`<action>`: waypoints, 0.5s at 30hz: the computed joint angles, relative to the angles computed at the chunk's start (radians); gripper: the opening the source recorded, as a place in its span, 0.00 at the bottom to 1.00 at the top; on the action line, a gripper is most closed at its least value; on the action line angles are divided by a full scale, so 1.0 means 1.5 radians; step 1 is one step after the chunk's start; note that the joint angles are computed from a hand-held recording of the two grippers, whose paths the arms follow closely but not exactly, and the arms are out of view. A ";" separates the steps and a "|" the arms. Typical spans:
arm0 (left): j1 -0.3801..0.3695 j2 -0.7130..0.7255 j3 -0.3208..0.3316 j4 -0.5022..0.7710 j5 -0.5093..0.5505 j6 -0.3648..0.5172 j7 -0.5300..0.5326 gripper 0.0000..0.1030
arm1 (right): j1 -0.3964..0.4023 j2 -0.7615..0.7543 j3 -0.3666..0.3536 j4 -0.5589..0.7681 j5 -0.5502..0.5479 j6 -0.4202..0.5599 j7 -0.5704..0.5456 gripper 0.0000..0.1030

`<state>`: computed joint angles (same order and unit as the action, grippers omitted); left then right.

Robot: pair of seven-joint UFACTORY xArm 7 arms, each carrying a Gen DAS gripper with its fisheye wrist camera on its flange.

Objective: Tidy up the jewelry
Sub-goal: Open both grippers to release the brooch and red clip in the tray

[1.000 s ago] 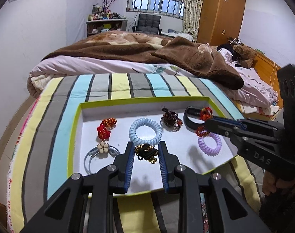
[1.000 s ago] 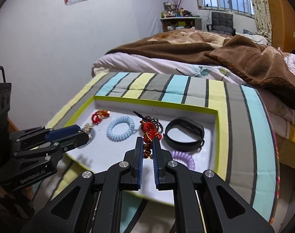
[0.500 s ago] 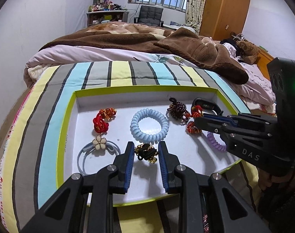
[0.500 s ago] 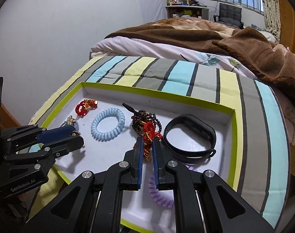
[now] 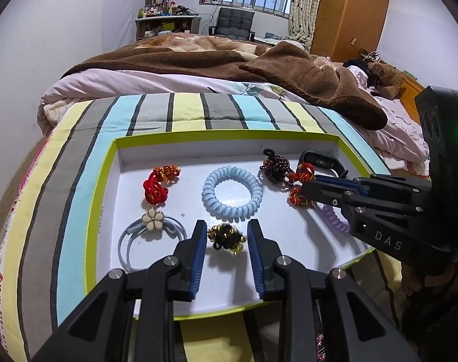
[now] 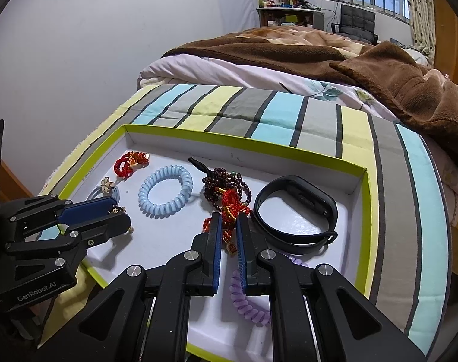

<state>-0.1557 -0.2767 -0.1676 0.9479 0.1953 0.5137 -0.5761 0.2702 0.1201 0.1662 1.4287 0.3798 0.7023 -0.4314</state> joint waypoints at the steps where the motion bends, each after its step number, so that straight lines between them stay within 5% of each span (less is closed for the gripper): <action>1: -0.001 0.000 0.000 0.000 -0.002 -0.002 0.000 0.31 | 0.001 -0.001 0.000 -0.001 -0.005 -0.002 0.002 0.09; 4: -0.001 -0.001 0.000 -0.002 -0.002 -0.007 -0.001 0.40 | 0.001 -0.004 0.000 -0.004 -0.008 -0.003 0.004 0.14; 15: -0.001 -0.010 -0.001 -0.003 -0.007 -0.001 0.000 0.40 | 0.001 -0.015 -0.002 -0.013 -0.005 -0.009 0.011 0.20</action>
